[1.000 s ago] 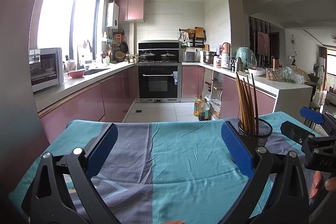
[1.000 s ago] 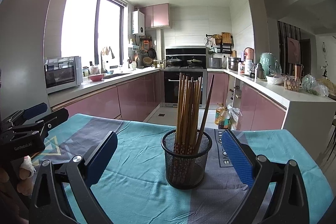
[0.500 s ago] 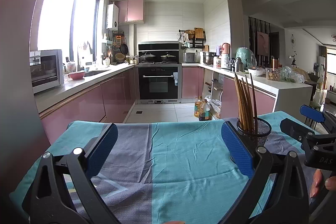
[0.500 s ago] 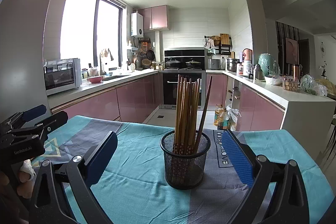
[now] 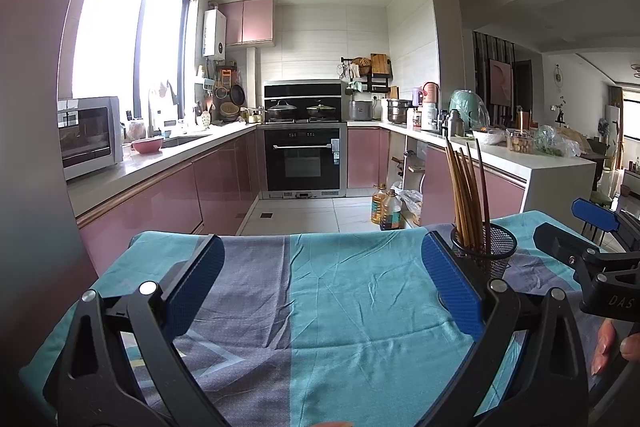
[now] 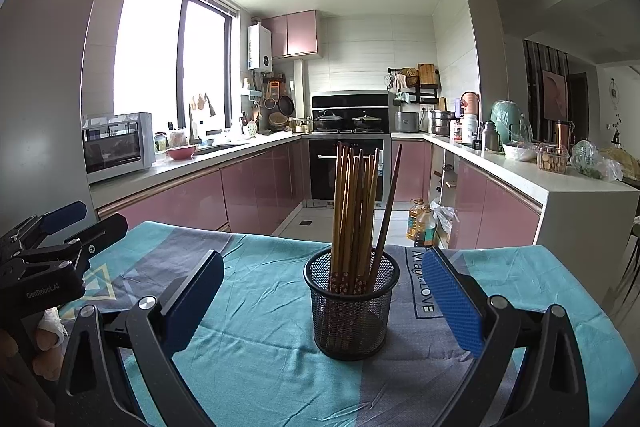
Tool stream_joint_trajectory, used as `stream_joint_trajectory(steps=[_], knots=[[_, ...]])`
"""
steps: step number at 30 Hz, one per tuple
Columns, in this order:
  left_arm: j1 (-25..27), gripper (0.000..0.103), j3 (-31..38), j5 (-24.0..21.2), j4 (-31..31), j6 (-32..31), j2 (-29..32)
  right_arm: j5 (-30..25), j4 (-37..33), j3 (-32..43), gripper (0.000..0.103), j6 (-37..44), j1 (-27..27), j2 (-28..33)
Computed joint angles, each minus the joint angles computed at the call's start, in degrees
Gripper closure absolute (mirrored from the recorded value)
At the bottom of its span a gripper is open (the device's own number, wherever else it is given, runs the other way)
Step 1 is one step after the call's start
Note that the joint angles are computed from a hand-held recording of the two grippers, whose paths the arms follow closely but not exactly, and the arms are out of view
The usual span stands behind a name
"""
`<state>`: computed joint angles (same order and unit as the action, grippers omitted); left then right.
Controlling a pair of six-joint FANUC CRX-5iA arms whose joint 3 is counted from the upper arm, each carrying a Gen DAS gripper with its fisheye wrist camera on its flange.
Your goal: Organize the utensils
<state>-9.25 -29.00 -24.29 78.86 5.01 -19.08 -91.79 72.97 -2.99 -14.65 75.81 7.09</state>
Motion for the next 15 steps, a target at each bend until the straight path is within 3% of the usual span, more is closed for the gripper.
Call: stream_joint_trajectory(steps=[15], knots=[[-0.75, 0.006, -0.3, 1.43, 2.14, -1.76, 0.03, -0.04, -0.05, 0.24, 0.007, 0.18, -0.04, 0.24]])
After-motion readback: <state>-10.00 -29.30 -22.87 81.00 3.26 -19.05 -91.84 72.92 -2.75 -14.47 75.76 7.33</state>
